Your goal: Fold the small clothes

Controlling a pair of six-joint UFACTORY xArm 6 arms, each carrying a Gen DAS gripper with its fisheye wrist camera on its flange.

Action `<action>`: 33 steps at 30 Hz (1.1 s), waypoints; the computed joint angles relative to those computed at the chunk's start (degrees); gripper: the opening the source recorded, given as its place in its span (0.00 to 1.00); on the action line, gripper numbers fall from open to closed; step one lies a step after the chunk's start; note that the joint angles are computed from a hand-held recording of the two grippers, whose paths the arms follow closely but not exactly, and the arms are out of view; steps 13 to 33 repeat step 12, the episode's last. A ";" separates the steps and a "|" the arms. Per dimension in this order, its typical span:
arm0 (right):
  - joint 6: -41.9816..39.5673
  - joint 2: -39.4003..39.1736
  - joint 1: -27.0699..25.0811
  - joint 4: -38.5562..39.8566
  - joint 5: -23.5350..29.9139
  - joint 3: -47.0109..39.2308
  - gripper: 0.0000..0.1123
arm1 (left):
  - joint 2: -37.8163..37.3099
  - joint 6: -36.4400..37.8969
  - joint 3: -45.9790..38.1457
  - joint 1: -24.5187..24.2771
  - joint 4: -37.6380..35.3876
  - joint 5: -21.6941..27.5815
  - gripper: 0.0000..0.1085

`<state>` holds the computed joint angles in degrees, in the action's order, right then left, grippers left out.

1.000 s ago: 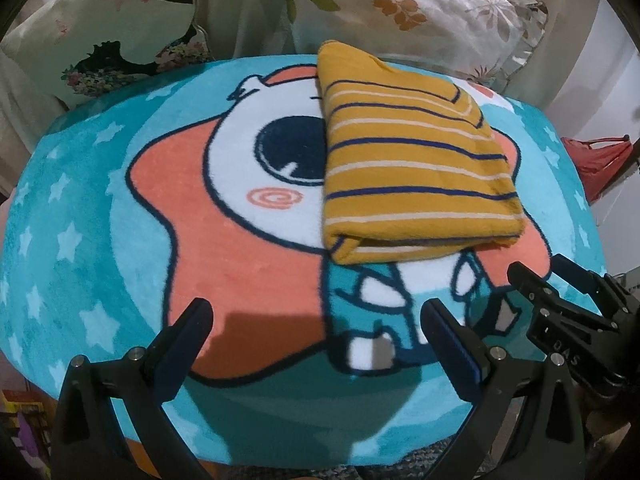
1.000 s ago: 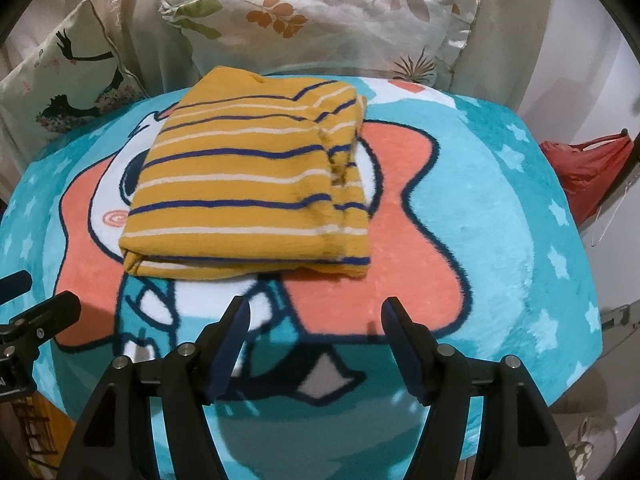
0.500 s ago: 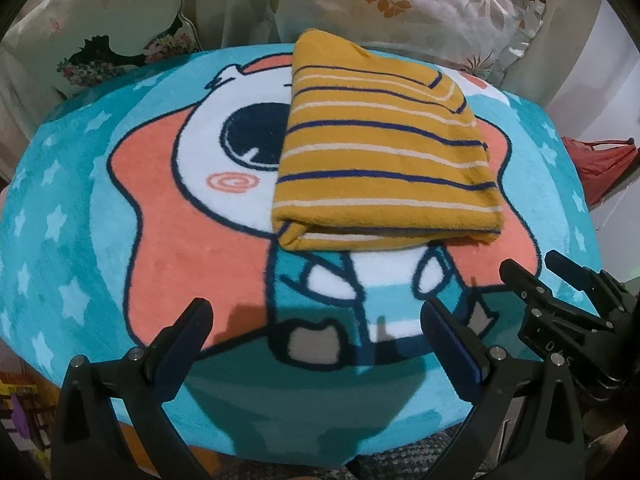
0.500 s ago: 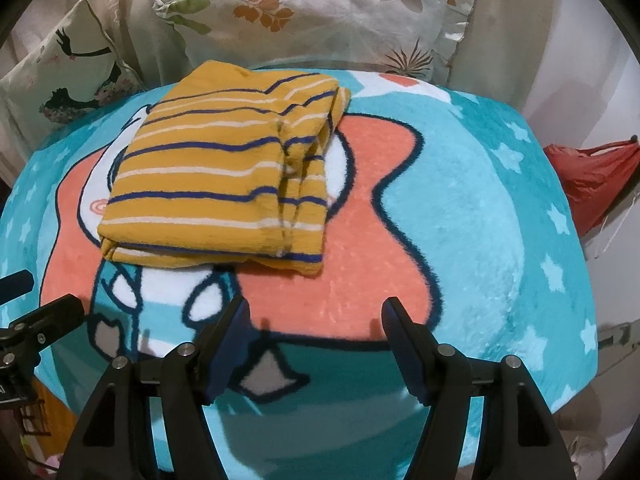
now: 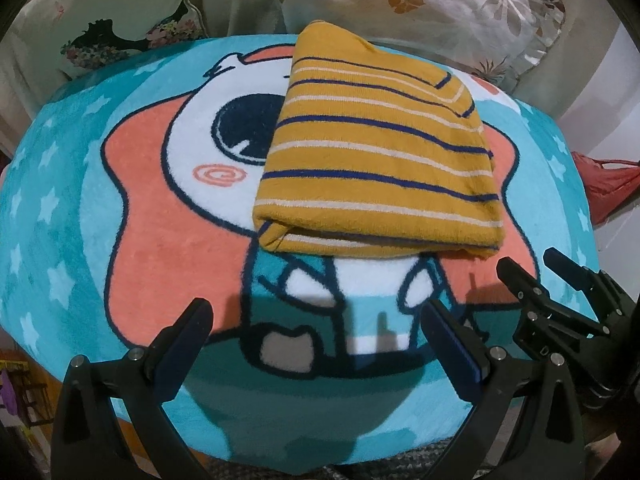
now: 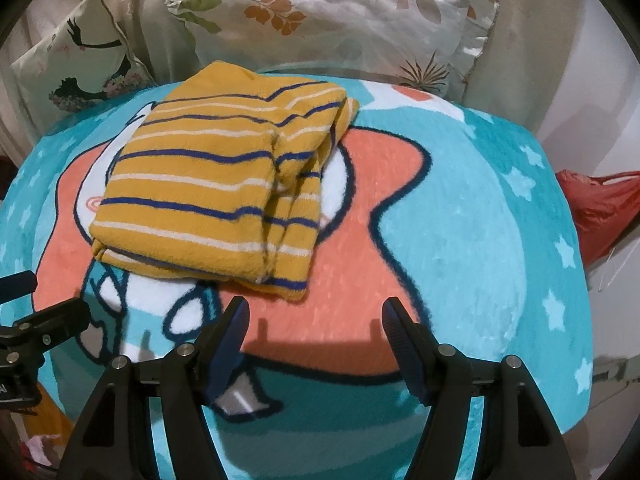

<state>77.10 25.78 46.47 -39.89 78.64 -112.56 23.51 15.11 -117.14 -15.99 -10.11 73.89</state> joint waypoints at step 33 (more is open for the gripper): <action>-1.32 -2.77 -2.05 0.64 -3.66 4.97 0.65 | 2.54 -2.51 -2.47 -1.68 1.21 0.77 0.95</action>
